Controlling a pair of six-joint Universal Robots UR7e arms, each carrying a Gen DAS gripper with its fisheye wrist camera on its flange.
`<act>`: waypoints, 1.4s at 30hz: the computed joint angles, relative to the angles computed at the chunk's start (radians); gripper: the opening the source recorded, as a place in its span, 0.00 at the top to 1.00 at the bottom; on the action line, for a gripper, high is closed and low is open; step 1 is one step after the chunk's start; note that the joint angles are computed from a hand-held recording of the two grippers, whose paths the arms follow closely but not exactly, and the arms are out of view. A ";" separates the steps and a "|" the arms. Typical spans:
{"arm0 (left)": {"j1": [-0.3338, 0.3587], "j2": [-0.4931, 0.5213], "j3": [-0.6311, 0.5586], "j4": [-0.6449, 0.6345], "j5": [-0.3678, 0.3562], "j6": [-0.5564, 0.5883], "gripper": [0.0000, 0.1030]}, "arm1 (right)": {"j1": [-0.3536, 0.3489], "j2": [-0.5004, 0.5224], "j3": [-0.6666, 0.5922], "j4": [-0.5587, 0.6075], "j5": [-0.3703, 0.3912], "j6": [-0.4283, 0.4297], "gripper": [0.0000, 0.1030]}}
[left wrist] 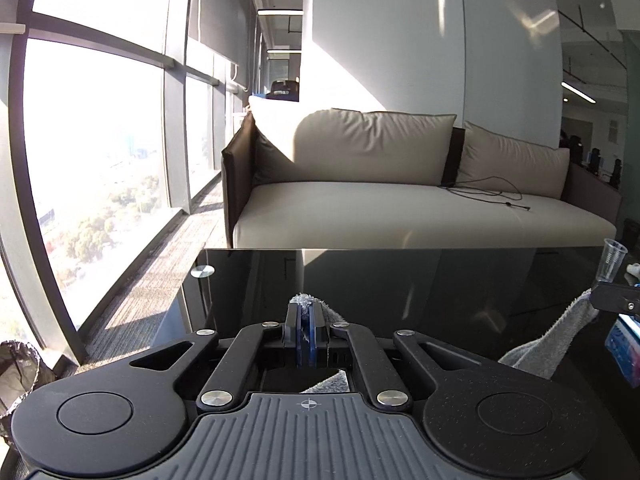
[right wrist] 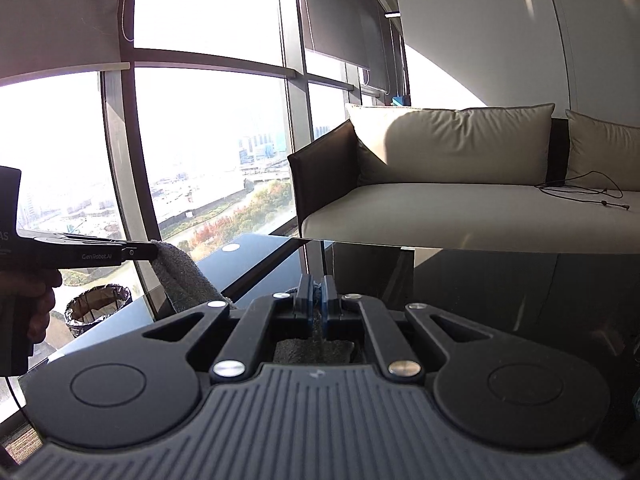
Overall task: Fold towel
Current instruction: 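Raise the towel high and pull the grippers apart to unfurl it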
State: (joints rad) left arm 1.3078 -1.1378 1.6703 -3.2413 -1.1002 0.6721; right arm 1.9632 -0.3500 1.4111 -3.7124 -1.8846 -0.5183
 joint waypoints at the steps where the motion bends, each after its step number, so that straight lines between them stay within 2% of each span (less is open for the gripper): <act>1: -0.003 0.001 0.002 -0.006 0.005 0.004 0.97 | -0.001 -0.002 0.001 -0.005 0.000 -0.001 0.97; 8: -0.012 0.008 0.001 -0.046 0.034 0.009 0.97 | -0.007 -0.007 0.005 -0.040 -0.018 -0.013 0.97; 14: 0.010 0.025 -0.027 0.031 0.043 -0.010 0.97 | -0.020 -0.009 0.020 -0.038 -0.039 -0.006 0.97; 18: 0.035 0.055 -0.063 0.088 0.034 -0.008 0.96 | -0.023 -0.008 0.025 -0.032 -0.039 -0.012 0.97; 23: 0.064 0.086 -0.106 0.130 -0.031 0.009 0.95 | -0.022 -0.004 0.024 -0.031 -0.036 -0.016 0.97; 25: 0.074 0.102 -0.125 0.146 -0.043 0.016 0.90 | -0.023 -0.003 0.024 -0.028 -0.037 -0.015 0.97; 27: 0.078 0.110 -0.129 0.136 -0.029 0.022 0.89 | -0.024 -0.003 0.025 -0.025 -0.039 -0.016 0.97; 30: 0.081 0.117 -0.128 0.097 -0.005 0.039 0.70 | -0.025 -0.001 0.022 -0.020 -0.042 -0.012 0.97; 31: 0.082 0.116 -0.126 0.082 0.002 0.045 0.69 | -0.025 -0.001 0.022 -0.019 -0.042 -0.011 0.97; 36: 0.087 0.060 -0.101 0.207 0.020 -0.024 0.69 | -0.025 0.002 0.019 -0.013 -0.048 -0.013 0.97; 40: 0.088 -0.009 -0.031 0.309 -0.035 -0.016 0.69 | -0.024 0.004 0.014 -0.012 -0.047 -0.010 0.97; 42: 0.084 -0.018 -0.006 0.316 -0.043 0.016 0.69 | -0.024 0.005 0.014 -0.013 -0.046 -0.010 0.97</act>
State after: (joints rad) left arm 1.3913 -1.1557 1.6642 -2.9255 -1.1430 0.6884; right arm 1.9396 -0.3452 1.4250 -3.7251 -1.9307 -0.5285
